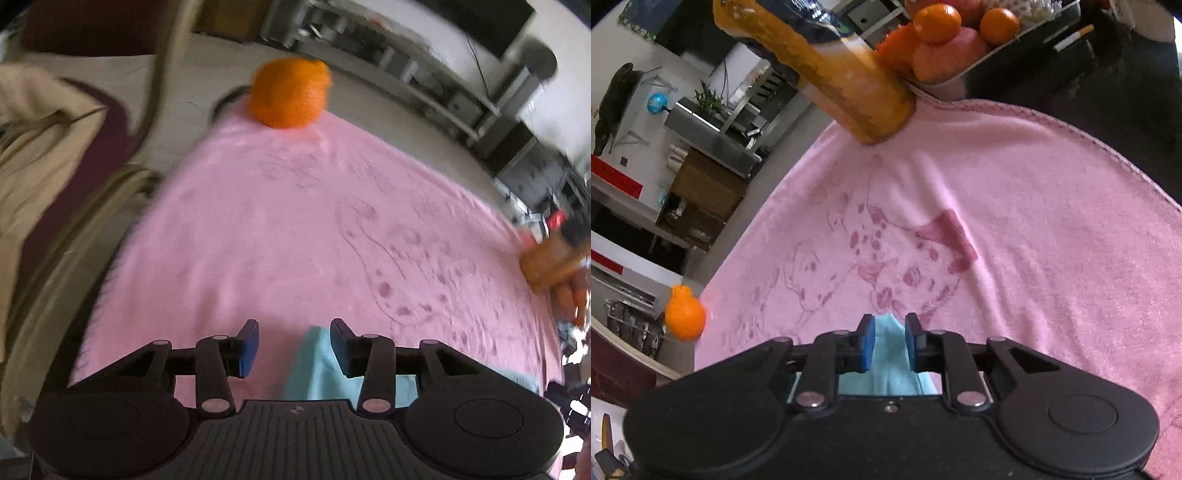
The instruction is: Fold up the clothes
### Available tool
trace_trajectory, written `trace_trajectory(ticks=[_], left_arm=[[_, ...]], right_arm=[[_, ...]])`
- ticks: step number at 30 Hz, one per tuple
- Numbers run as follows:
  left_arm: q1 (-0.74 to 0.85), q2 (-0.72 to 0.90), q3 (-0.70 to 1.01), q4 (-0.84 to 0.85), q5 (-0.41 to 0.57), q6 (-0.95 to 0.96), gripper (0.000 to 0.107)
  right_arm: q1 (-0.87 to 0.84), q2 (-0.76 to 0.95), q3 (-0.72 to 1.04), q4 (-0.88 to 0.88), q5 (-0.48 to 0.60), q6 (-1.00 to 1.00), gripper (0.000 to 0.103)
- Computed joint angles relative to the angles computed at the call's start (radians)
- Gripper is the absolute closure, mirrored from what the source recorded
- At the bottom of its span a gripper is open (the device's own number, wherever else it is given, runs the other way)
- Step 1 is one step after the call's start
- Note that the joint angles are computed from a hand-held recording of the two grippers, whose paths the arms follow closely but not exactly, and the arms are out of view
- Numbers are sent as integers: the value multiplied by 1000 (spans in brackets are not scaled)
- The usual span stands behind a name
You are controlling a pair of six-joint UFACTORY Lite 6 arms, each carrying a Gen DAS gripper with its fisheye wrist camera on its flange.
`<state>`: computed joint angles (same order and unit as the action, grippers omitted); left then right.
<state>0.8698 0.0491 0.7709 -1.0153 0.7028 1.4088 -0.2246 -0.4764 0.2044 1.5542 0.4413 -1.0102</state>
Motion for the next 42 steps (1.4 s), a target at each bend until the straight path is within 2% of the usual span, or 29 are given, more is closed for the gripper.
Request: trace_trajectory(ticks=[4,8,11,14,16,22,25,27,29,30,32,36,38,40,42], left_arm=[[-114,-52,-67,34,-127,15,77],[-117,-17,-57,23,-137,38,81],[-139,33,-24,9,-174,39,81],[-122,46,-9,20,-161,33,80],[-119,40,-9,31,-169,20,74],[-133,32,-14,18,-177,50,78],[-162,31,-18,1,-194,72,86],[-176,30,-20,-4,-186,97,107],[-171,28,-22,-31,-160,135,107],[-163,27,-22,-50,-144,149,107],[-122,41,-7,-93,-86,149,107],[9,155,65,-203,30,104,107],[23,167,45,-285,-11,160,107],[31,165,16,-403,-64,248,107],[42,185,31,-385,-65,228,107]], right_arm=[[-12,-11,-1,-30,-16,16,85],[-33,60,19,58,3,-87,85],[13,149,56,133,-7,-174,85],[76,207,88,220,-53,-252,85],[88,210,91,237,-53,-271,85],[88,211,94,208,-49,-255,85],[95,212,91,231,-53,-273,85],[109,213,93,250,-63,-291,85],[134,225,104,289,-81,-326,87],[145,225,108,298,-91,-341,97],[167,225,117,314,-110,-371,98],[182,133,70,439,-169,-454,100],[158,142,57,484,-155,-485,100],[175,166,55,612,-172,-596,100],[190,188,53,726,-173,-685,100]])
